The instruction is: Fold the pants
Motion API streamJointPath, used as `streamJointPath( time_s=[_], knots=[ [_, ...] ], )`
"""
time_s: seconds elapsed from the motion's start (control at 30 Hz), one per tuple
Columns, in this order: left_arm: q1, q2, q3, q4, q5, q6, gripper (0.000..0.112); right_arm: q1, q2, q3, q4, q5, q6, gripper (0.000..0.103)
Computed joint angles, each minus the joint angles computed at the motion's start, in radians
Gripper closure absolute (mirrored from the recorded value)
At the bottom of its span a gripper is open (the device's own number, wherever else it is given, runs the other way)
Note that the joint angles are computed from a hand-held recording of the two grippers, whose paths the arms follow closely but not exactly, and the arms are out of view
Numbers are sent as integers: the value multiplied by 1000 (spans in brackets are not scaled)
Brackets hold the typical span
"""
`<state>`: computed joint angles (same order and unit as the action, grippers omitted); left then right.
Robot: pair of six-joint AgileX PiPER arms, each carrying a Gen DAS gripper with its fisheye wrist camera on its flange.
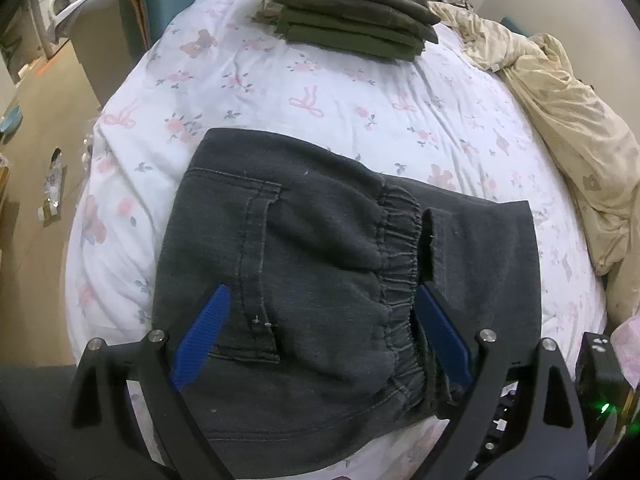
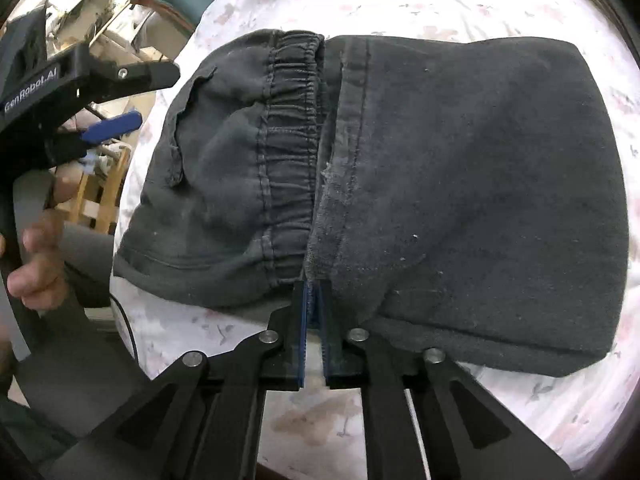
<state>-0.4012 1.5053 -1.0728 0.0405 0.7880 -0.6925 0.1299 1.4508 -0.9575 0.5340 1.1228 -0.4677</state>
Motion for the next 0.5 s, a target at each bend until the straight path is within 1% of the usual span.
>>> streamJointPath(
  time_s=[0.03, 0.07, 0.1, 0.13, 0.17, 0.2, 0.27, 0.33, 0.37, 0.43, 0.5],
  knots=[
    [3, 0, 2, -5, -3, 5, 21, -23, 4, -12, 34, 28, -7, 71],
    [2, 1, 3, -6, -5, 11, 21, -40, 4, -24, 50, 54, -15, 48],
    [1, 2, 4, -1, -4, 16, 21, -63, -10, -27, 71, 75, -32, 43],
    [-5, 5, 1, 5, -4, 15, 21, -91, -31, -25, 86, 85, -54, 45],
    [-12, 13, -5, 10, -4, 21, 21, -106, -56, -19, 87, 69, -57, 45],
    [-23, 21, -12, 15, -4, 19, 21, -132, -93, -7, 80, 31, -44, 45],
    [-53, 45, -35, 18, -12, 25, 21, -174, -120, 6, 43, -57, 35, 45],
    [-85, 103, -107, 4, 8, 65, 21, -212, -94, 10, -30, -118, 170, 45],
    [-89, 136, -152, -21, 19, 107, 21, -224, -37, 5, -86, -119, 236, 45],
    [-89, 219, -271, -73, 61, 207, 21, -253, 64, 13, -112, -90, 266, 47],
    [-93, 343, -441, -68, 145, 276, 21, -303, 69, 17, -62, -75, 239, 47]
  ],
)
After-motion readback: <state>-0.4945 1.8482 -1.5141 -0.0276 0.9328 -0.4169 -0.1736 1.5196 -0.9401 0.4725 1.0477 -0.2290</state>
